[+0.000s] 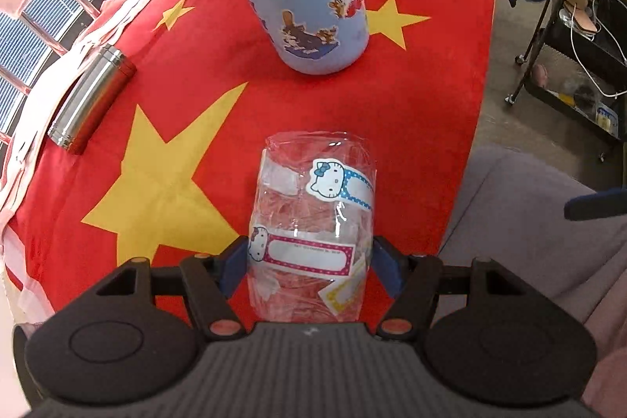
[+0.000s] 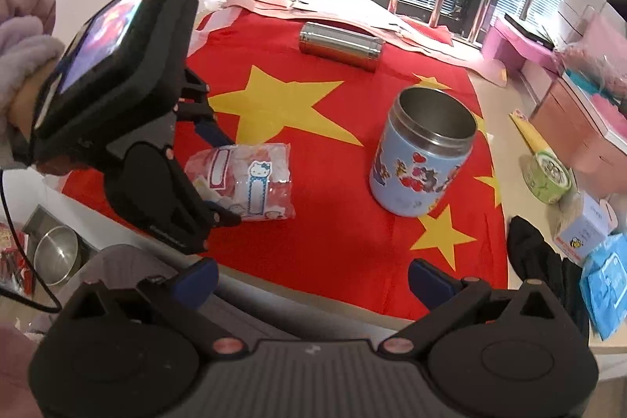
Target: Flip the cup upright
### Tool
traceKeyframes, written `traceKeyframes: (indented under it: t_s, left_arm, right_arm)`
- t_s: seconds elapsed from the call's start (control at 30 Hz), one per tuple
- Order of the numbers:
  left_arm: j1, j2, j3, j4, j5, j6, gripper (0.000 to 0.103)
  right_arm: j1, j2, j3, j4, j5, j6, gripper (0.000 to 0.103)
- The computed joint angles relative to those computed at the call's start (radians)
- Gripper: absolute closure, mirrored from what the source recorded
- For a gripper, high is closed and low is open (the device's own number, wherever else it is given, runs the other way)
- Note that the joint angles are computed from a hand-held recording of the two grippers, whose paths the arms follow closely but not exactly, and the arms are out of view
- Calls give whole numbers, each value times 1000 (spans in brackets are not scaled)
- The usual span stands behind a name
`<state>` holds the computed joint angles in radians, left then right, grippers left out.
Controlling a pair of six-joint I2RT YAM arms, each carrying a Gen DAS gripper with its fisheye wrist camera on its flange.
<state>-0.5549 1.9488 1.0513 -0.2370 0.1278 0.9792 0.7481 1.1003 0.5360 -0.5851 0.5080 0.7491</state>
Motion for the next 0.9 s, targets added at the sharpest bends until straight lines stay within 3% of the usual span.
traceKeyframes:
  t_s: [0.17, 0.2, 0.27, 0.4, 0.67, 0.9]
  left_arm:
    - [-11, -14, -25, 31, -5, -2, 30]
    - [-6, -25, -33, 33, 4, 1, 26]
    - [14, -63, -61, 48, 30, 3, 8]
    - [90, -165, -122, 62, 103, -19, 0]
    - [296, -351, -282, 156, 225, -179, 0]
    - [415, -349, -302, 164, 298, -205, 0]
  right_arm:
    - [-10, 13, -3, 10, -7, 4, 0]
    - [-9, 14, -2, 10, -6, 6, 0]
    - [-2, 15, 1, 9, -1, 16, 0]
    - [12, 20, 16, 2, 8, 40, 0]
    - [32, 99, 73, 23, 11, 83, 0]
    - [28, 256, 170, 47, 4, 161, 0]
